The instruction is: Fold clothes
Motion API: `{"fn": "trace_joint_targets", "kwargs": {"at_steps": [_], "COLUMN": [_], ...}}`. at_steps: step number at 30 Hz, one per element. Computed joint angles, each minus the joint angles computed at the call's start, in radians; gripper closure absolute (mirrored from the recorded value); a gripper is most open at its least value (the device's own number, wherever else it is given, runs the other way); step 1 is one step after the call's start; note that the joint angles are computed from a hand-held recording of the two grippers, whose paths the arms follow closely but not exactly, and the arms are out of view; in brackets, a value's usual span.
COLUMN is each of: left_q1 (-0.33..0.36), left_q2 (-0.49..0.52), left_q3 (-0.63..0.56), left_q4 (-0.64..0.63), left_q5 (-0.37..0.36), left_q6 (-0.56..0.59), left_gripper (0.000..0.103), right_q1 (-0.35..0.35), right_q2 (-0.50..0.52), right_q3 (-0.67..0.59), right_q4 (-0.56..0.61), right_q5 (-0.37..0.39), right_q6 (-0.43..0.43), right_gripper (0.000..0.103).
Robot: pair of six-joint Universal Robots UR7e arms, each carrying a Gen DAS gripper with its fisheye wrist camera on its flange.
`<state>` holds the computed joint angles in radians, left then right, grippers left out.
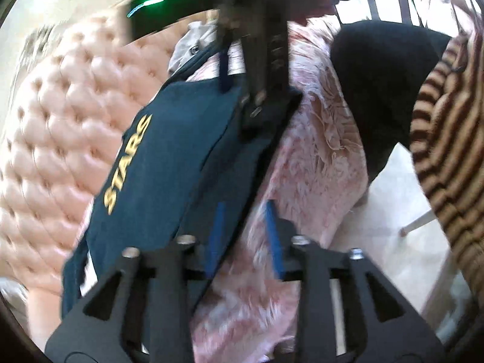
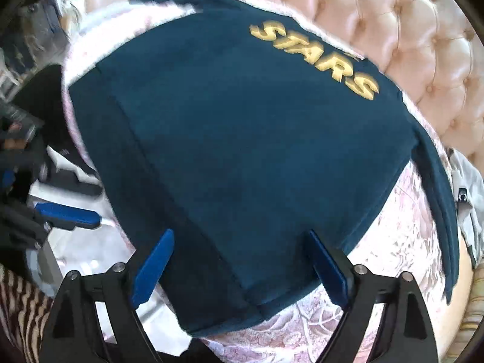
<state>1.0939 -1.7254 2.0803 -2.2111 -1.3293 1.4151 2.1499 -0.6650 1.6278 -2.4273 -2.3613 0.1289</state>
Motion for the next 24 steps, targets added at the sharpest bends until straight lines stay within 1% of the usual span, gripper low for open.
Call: {"fn": "trace_joint_targets", "kwargs": {"at_steps": [1, 2, 3, 4, 5, 6, 8, 9, 10, 11, 12, 13, 14, 16, 17, 18, 19, 20, 21, 22, 23, 24], "left_q1": [0.010, 0.018, 0.018, 0.017, 0.017, 0.015, 0.019, 0.030, 0.040, 0.053, 0.066, 0.075, 0.084, 0.094, 0.092, 0.089, 0.085, 0.083, 0.085, 0.086, 0.087, 0.089], "left_q2": [0.012, 0.038, 0.073, 0.109, 0.145, 0.179, 0.233, 0.252, 0.268, 0.268, 0.266, 0.261, 0.256, 0.241, 0.244, 0.243, 0.243, 0.249, 0.257, 0.264, 0.265, 0.265], "left_q3": [-0.039, -0.079, -0.103, -0.129, -0.156, -0.182, -0.206, -0.216, -0.223, -0.220, -0.218, -0.226, -0.233, -0.237, -0.237, -0.234, -0.231, -0.226, -0.231, -0.237, -0.244, -0.251], "left_q4": [0.033, 0.044, 0.013, -0.015, -0.040, -0.063, -0.071, -0.069, -0.068, -0.078, -0.086, -0.077, -0.068, -0.079, -0.087, -0.090, -0.095, -0.105, -0.094, -0.084, -0.076, -0.065], "left_q5": [-0.004, -0.003, 0.021, 0.046, 0.072, 0.100, 0.157, 0.175, 0.193, 0.199, 0.204, 0.194, 0.184, 0.154, 0.148, 0.153, 0.159, 0.178, 0.192, 0.203, 0.200, 0.200], "left_q6": [-0.038, -0.093, -0.140, -0.186, -0.233, -0.275, -0.295, -0.293, -0.289, -0.259, -0.233, -0.237, -0.241, -0.232, -0.222, -0.211, -0.199, -0.186, -0.186, -0.186, -0.191, -0.196], "left_gripper": [0.055, 0.051, 0.043, 0.038, 0.028, 0.027, 0.027, 0.027, 0.027, 0.027, 0.026, 0.026, 0.026, 0.026, 0.026, 0.026, 0.026, 0.026, 0.026, 0.026, 0.026, 0.026], "right_q1": [0.001, 0.006, 0.014, 0.017, 0.019, 0.018, 0.017, 0.014, 0.014, 0.012, 0.002, -0.006, -0.004, 0.016, 0.025, 0.032, 0.037, 0.035, 0.035, 0.039, 0.045, 0.045], "right_q2": [-0.004, -0.005, -0.002, 0.004, 0.012, 0.026, 0.071, 0.099, 0.108, 0.097, 0.072, 0.049, 0.036, 0.032, 0.033, 0.034, 0.042, 0.057, 0.073, 0.086, 0.092, 0.082], "right_q3": [-0.011, -0.022, -0.034, -0.047, -0.060, -0.079, -0.132, -0.162, -0.156, -0.126, -0.085, -0.056, -0.046, -0.058, -0.056, -0.052, -0.057, -0.064, -0.067, -0.063, -0.052, -0.046], "right_q4": [0.027, 0.029, 0.015, -0.008, -0.037, -0.065, -0.039, 0.005, 0.019, -0.008, -0.066, -0.087, -0.069, -0.011, -0.032, -0.065, -0.066, -0.025, 0.016, 0.028, 0.015, 0.027], "right_q5": [0.000, -0.005, -0.015, -0.017, -0.013, -0.006, -0.036, -0.066, -0.082, -0.071, -0.035, -0.007, -0.007, -0.052, -0.042, -0.017, -0.006, -0.008, -0.029, -0.063, -0.086, -0.078], "right_q6": [0.027, 0.036, 0.033, 0.020, -0.001, -0.023, -0.037, -0.037, -0.033, -0.023, -0.009, 0.008, 0.024, 0.064, 0.049, 0.022, 0.010, 0.004, -0.014, -0.047, -0.073, -0.057], "right_gripper": [0.013, 0.013, 0.013, 0.013, 0.013, 0.013, 0.013, 0.013, 0.013, 0.013, 0.013, 0.011, 0.011, 0.010, 0.010, 0.010, 0.010, 0.010, 0.010, 0.004, 0.004, 0.003]}}
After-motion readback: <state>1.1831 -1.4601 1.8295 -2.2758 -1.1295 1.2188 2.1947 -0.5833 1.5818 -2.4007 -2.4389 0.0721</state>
